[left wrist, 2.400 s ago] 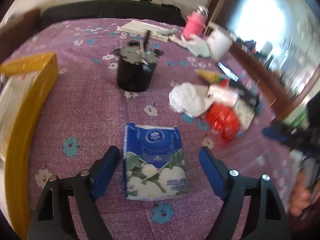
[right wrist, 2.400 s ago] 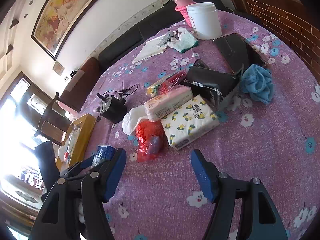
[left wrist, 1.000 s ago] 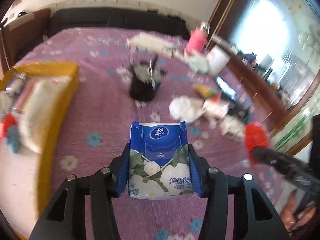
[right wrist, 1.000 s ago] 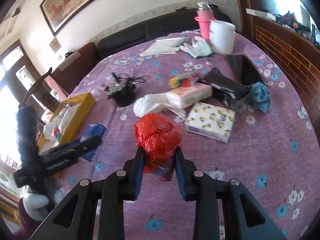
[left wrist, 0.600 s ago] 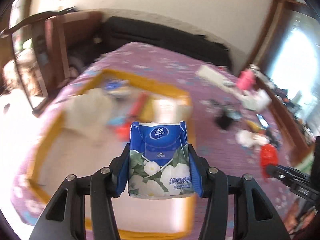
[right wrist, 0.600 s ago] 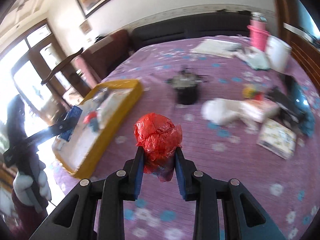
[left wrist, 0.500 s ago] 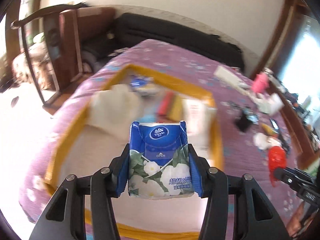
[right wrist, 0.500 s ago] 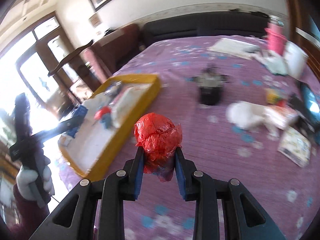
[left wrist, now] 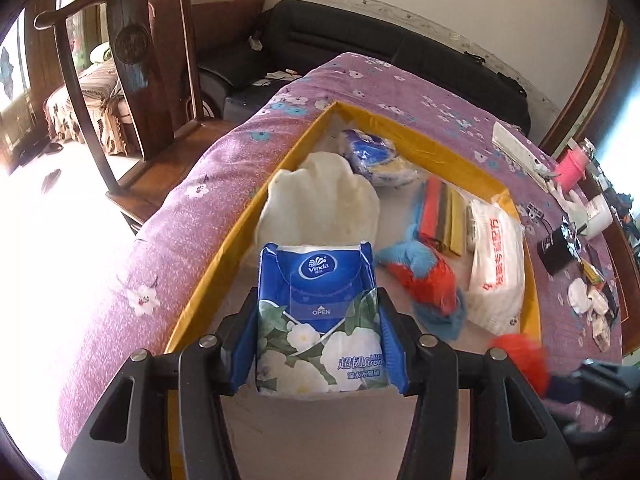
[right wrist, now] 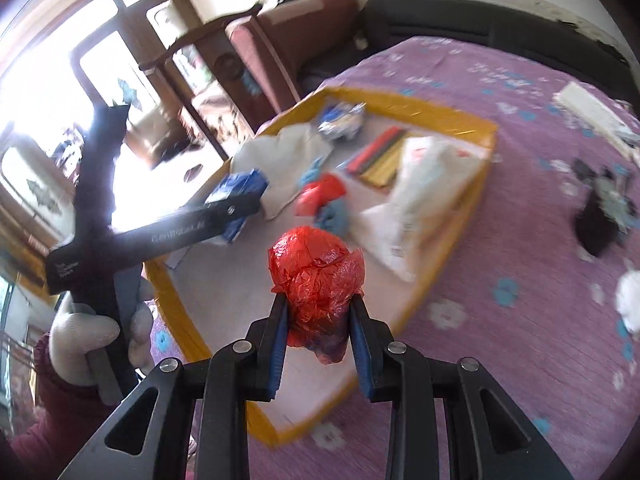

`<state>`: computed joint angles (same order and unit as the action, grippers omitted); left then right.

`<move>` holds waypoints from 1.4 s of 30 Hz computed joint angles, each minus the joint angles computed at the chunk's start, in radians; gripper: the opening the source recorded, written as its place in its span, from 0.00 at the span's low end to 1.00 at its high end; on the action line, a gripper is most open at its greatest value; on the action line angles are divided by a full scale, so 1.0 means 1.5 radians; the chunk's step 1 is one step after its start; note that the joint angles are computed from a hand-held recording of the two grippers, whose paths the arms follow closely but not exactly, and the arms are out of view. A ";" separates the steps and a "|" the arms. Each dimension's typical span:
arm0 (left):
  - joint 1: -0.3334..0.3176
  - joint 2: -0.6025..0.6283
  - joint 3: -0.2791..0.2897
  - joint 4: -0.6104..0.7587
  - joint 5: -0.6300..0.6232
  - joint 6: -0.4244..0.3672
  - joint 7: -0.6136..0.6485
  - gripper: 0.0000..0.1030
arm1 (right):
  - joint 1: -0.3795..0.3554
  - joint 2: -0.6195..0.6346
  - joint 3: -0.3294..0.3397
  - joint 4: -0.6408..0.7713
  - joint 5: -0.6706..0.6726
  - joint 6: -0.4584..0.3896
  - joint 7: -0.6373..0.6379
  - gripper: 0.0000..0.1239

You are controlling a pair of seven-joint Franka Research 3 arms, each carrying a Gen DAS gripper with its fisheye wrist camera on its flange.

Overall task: Organize soft objects
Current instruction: 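Carry Vinda pack into yellow box and open left gripper while right drops red bag there, then move left gripper to white cloth while right moves to lemon-print tissue pack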

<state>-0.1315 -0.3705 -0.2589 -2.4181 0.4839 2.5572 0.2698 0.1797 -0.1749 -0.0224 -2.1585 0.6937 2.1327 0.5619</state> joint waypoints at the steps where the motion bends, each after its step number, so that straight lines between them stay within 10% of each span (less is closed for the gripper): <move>1: -0.001 -0.008 0.005 -0.010 -0.005 0.018 -0.005 0.56 | 0.004 0.009 0.006 0.007 -0.010 -0.001 0.006 0.26; 14: 0.052 -0.176 -0.052 -0.110 0.036 0.076 -0.136 0.73 | 0.038 0.113 0.045 0.096 -0.055 0.015 0.063 0.27; 20: 0.050 -0.186 -0.074 -0.094 0.045 0.072 -0.173 0.81 | 0.008 0.088 0.020 0.080 0.055 -0.024 0.013 0.45; 31: 0.010 0.013 -0.126 0.083 0.130 0.083 -0.160 0.83 | -0.098 0.036 -0.071 0.035 0.117 -0.046 -0.049 0.48; 42: -0.109 0.201 -0.093 0.239 0.148 0.034 -0.120 0.83 | -0.190 0.244 -0.057 0.243 0.073 0.111 0.060 0.48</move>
